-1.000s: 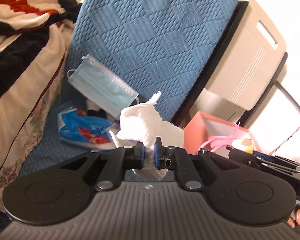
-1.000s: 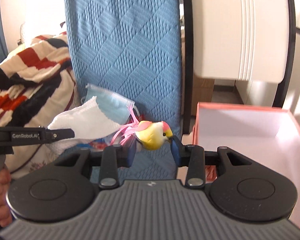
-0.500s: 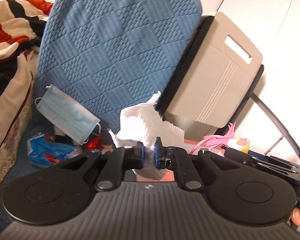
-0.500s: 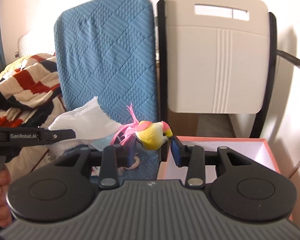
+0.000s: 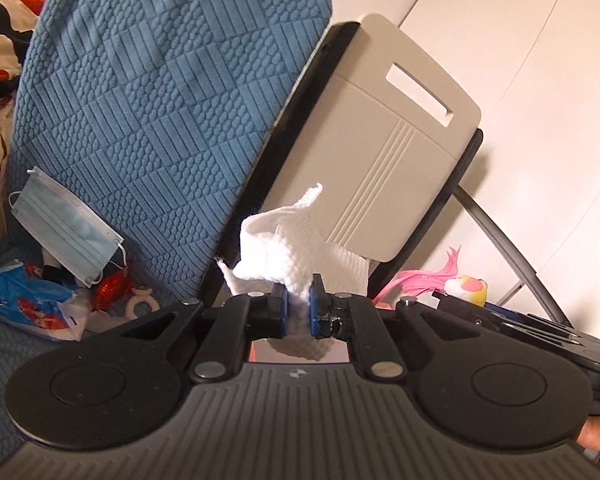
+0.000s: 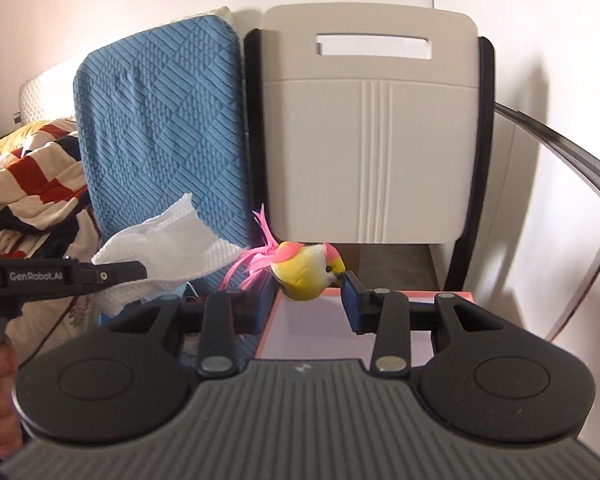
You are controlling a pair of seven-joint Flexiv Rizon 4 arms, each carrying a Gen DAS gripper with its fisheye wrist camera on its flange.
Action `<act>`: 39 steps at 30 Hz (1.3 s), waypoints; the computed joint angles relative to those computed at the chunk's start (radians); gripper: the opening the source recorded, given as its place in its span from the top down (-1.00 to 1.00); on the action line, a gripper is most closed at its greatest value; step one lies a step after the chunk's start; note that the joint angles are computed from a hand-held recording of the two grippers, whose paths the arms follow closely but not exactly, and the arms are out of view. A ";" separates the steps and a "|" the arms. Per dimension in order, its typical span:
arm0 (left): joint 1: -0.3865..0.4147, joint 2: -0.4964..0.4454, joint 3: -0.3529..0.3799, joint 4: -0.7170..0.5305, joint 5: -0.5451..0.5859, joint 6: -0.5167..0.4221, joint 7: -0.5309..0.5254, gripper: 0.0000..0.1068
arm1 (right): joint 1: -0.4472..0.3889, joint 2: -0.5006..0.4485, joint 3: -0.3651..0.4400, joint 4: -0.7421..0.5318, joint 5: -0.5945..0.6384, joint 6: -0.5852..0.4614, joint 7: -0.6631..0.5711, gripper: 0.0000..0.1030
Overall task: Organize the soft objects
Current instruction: 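Lift the tissue and yellow bird and carry both toward the white box, then open both tools over the box to drop the tissue and bird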
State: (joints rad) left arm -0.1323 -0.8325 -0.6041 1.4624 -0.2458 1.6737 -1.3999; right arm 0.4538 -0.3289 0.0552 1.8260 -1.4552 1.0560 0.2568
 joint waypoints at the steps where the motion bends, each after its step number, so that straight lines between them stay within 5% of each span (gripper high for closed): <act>1: -0.016 -0.002 0.015 -0.009 -0.002 -0.007 -0.003 0.78 | -0.005 0.006 0.000 0.013 0.002 0.000 0.004 0.21; 23: -0.328 -0.149 0.361 -0.259 -0.059 -0.267 -0.067 0.78 | -0.071 -0.045 -0.012 0.173 0.129 0.101 -0.027 0.21; 30: -0.337 -0.169 0.366 -0.284 -0.050 -0.340 -0.075 0.77 | -0.052 -0.069 -0.017 0.209 0.291 0.113 -0.117 0.21; 36: -0.326 -0.158 0.326 -0.262 -0.047 -0.341 -0.027 0.76 | -0.025 -0.030 -0.035 0.231 0.301 0.112 -0.044 0.19; 39: -0.321 -0.142 0.316 -0.261 -0.052 -0.357 0.000 0.53 | -0.025 -0.003 -0.035 0.241 0.280 0.089 -0.003 0.13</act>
